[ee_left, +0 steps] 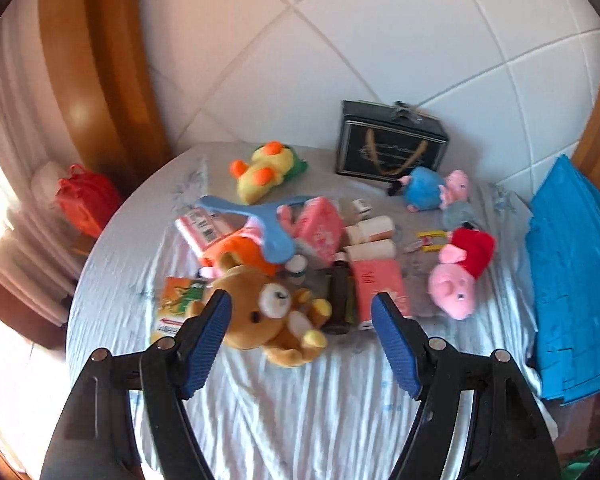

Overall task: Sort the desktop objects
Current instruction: 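Move both tools out of the crate back to the pile on the bed, then grasp the green-orange medicine box with the left tool while the right tool grasps the pink tissue pack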

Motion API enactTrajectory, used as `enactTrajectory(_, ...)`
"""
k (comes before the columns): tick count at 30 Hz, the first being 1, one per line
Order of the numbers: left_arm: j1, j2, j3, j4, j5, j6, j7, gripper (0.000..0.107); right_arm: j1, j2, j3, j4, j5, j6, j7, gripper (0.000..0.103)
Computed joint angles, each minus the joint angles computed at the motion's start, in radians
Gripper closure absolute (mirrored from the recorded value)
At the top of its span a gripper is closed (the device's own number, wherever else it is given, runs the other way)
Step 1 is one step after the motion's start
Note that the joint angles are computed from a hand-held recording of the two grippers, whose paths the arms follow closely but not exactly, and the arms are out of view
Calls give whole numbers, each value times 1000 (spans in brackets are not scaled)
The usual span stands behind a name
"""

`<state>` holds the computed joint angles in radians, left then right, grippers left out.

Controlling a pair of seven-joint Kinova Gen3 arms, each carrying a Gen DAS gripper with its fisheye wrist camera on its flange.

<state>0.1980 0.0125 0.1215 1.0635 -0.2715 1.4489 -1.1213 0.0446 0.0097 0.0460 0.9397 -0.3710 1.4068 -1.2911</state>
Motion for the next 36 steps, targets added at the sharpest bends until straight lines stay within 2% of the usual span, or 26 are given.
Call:
enactTrajectory(4, -124, -68, -101, 152, 72, -66, -73, 36, -79, 25, -60, 47, 110, -48, -112, 0)
enactTrajectory(7, -207, -90, -145, 254, 96, -121, -110, 36, -131, 51, -85, 76, 170, -70, -196, 0)
enactTrajectory(14, -328, -53, -203, 446, 220, -254, -276, 36, -232, 152, -111, 100, 271, -65, -356, 0)
enactTrajectory(18, -370, 36, -203, 467, 274, -278, -367, 36, -283, 235, -111, 68, 330, -20, -415, 0)
enactTrajectory(24, -408, 162, -184, 444, 330, -316, -465, 36, -326, 355, -104, -17, 349, 52, -485, 0)
enactTrajectory(31, -415, 265, -171, 406, 330, -334, -486, 35, -377, 479, -100, -139, 369, 145, -518, 0)
enactTrajectory(34, -388, 264, -170, 420, 280, -381, -492, 29, -400, 543, -96, -207, 377, 190, -523, 0)
enactTrajectory(36, -394, 268, -169, 421, 287, -394, -501, 25, -409, 587, -96, -257, 371, 219, -523, 0)
